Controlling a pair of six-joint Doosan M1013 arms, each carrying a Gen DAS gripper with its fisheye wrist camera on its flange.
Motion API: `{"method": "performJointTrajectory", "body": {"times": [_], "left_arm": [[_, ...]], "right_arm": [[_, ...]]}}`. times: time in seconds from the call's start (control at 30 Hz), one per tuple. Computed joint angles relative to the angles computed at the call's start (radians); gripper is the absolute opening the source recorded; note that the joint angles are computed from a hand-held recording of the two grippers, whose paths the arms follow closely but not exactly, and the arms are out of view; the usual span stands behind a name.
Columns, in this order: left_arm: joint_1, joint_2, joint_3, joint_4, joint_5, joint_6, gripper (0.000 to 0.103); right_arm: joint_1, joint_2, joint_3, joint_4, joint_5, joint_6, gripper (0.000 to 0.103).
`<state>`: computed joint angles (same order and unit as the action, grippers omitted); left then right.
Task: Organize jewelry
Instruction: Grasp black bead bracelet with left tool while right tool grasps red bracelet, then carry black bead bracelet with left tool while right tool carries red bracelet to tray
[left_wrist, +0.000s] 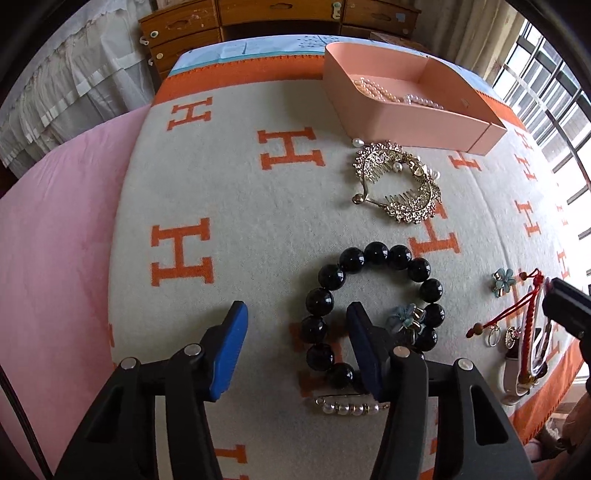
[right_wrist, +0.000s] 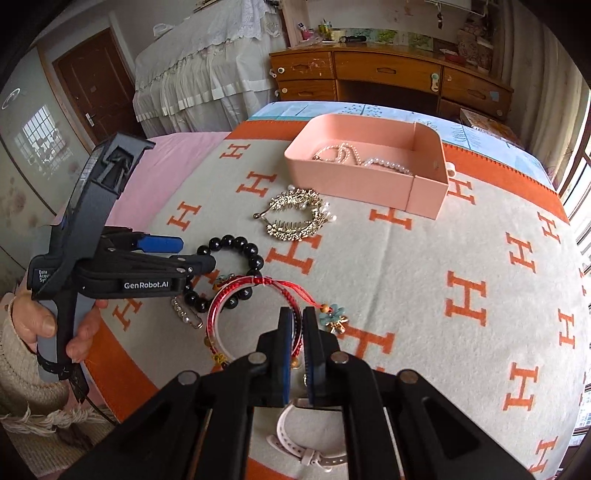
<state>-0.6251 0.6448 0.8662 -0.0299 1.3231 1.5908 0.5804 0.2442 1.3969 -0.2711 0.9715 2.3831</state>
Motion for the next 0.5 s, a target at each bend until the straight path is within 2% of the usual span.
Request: {"method": "performJointTrajectory", "body": {"times": [0.03,0.1,0.13,0.33,0.5], "left_arm": [[-0.002,0.004,-0.008,0.001,0.008,0.009,0.046],[-0.005,0.012,-0.027,-0.001,0.025,0.023,0.020],[-0.005,0.020,-0.041,-0.006,0.042,0.017,0.013],[0.004,0.004,-0.034,-0.066,-0.002,-0.022,0.012],[0.013,-0.034,-0.032,-0.146,-0.057,-0.023,0.012]], "right_arm": [[-0.001,-0.004,0.004,-0.005,-0.005,0.007,0.006],[-0.002,-0.009,0.012,-0.012,-0.016,0.024,0.006],[-0.003,-0.012,0.016,-0.011,-0.020,0.030,0.006],[-0.008,-0.023,0.029,-0.030,-0.033,0.062,0.006],[-0.006,-0.042,0.033,-0.103,-0.037,0.113,0.006]]}}
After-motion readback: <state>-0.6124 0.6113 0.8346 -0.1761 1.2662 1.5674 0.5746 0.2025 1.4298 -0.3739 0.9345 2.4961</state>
